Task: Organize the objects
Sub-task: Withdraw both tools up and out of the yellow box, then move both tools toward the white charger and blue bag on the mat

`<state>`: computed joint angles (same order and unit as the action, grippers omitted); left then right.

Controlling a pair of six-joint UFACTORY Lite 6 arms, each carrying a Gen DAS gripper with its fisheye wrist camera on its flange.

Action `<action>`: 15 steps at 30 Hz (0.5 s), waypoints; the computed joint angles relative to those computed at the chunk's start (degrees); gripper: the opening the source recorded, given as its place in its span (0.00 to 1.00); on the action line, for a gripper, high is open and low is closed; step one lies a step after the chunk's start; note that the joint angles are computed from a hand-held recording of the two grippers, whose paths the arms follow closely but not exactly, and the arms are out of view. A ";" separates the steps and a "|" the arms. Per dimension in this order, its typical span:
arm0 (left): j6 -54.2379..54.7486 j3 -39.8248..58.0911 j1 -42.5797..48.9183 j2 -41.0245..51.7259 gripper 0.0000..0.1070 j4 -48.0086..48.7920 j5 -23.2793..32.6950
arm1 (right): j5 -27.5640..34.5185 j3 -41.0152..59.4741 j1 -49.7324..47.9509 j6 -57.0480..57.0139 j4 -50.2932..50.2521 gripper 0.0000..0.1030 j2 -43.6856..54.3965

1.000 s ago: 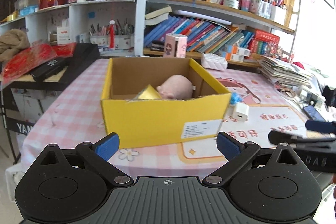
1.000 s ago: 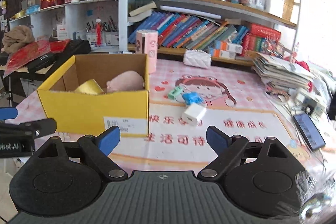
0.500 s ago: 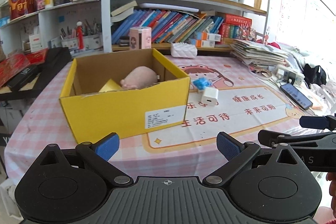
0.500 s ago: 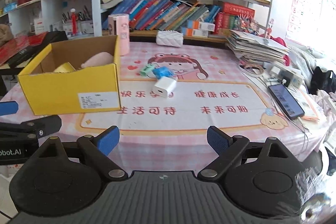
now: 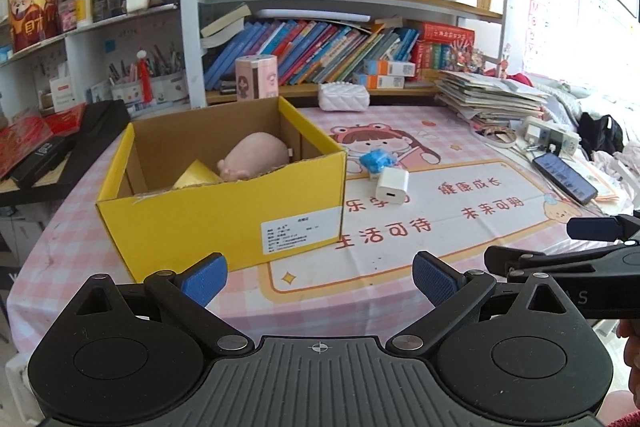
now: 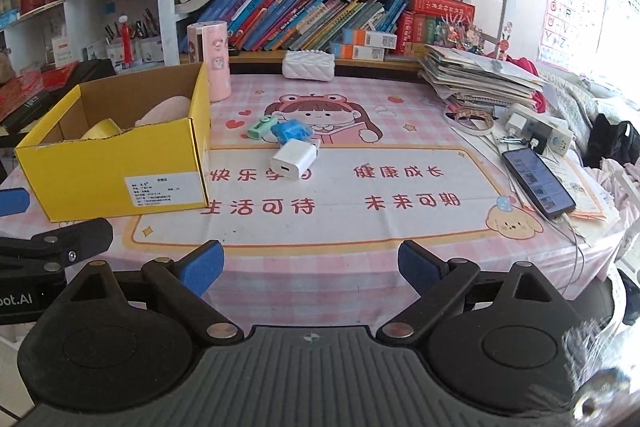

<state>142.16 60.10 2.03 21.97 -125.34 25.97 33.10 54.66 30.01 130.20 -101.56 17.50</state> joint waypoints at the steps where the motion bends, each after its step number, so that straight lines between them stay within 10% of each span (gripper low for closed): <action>1: 0.31 -0.03 -0.04 -0.03 0.94 -0.58 -0.19 | -0.53 0.32 -0.23 -0.12 -0.27 0.92 0.32; 15: 0.93 1.88 -3.05 1.60 0.94 -4.07 -2.86 | -3.84 0.67 -4.18 0.23 -4.53 0.93 0.51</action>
<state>143.09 61.98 -1.02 23.57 -129.41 23.11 29.25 55.33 25.84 130.42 -106.10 18.01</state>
